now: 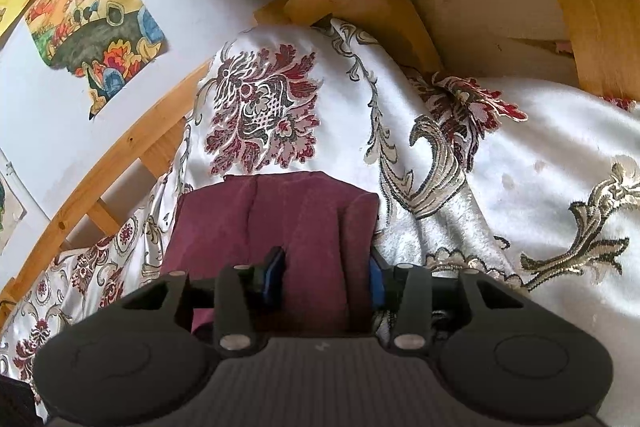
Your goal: Fold small clothes
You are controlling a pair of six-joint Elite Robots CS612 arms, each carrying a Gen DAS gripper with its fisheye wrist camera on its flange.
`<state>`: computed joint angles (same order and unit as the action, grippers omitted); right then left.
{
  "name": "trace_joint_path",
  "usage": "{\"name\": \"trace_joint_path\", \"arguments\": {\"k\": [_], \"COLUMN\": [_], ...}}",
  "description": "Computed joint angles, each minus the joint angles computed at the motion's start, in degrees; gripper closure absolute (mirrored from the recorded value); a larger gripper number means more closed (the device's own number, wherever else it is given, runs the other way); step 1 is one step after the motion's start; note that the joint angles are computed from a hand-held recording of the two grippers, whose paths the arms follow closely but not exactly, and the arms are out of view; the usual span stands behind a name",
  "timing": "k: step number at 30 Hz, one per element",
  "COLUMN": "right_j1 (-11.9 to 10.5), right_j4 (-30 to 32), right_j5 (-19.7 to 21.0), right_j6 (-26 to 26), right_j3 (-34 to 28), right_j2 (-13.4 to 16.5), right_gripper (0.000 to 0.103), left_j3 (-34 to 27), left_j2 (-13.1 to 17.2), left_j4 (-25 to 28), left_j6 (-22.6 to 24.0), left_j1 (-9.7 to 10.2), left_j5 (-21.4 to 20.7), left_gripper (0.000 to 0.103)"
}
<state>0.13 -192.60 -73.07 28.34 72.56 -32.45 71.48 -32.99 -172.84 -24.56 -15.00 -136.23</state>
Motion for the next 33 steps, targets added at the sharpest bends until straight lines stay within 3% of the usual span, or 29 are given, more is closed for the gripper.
{"name": "trace_joint_path", "arguments": {"k": [5,7,9,12,13,14,16,19,23,26,33], "right_j1": [0.1,0.1,0.3,1.2,1.5,1.7,2.2,3.0,3.7,4.8,6.3], "right_j4": [0.0,0.2,1.2,5.2,6.5,7.0,7.7,6.3,1.5,-1.4,-3.4], "right_j5": [-0.1,-0.4,-1.4,-5.1,-6.2,-6.2,-7.6,-10.0,-8.9,-9.2,-7.0], "right_j6": [-0.4,-0.4,0.7,1.6,1.0,0.3,-1.9,-6.1,-10.9,-16.1,-16.3], "right_j3": [0.0,0.0,-0.1,-0.4,-0.5,-0.6,-0.8,-0.7,-0.3,-1.0,-7.9], "right_j2": [0.0,0.0,-0.3,-1.3,-1.6,-1.8,-2.2,-2.8,-3.6,-3.9,-0.9], "right_gripper": [0.054,0.054,0.054,0.055,0.057,0.070,0.076,0.081,0.082,0.083,0.083], "left_j3": [-1.6,-1.6,-1.6,-1.0,-0.6,-0.3,0.2,1.8,4.1,4.9,7.2], "left_j2": [1.1,1.1,1.1,0.6,0.3,0.1,-0.4,-2.0,-4.3,-5.3,-7.5], "left_j4": [0.0,0.1,0.0,-0.4,-0.5,-0.5,-0.8,-1.7,-4.0,-6.0,-12.9], "left_j6": [-1.9,-1.7,-1.2,0.5,0.9,0.8,1.1,4.7,11.6,13.0,15.9], "left_j1": [0.29,0.27,0.17,-0.04,-0.08,-0.15,-0.30,-0.98,-1.91,-2.04,-1.48], "left_j5": [-1.9,-1.9,-2.1,-1.0,-0.4,0.3,1.2,4.8,10.3,13.1,22.9], "left_gripper": [0.013,0.016,0.026,0.034,0.036,0.039,0.043,0.048,0.051,0.051,0.051]}}
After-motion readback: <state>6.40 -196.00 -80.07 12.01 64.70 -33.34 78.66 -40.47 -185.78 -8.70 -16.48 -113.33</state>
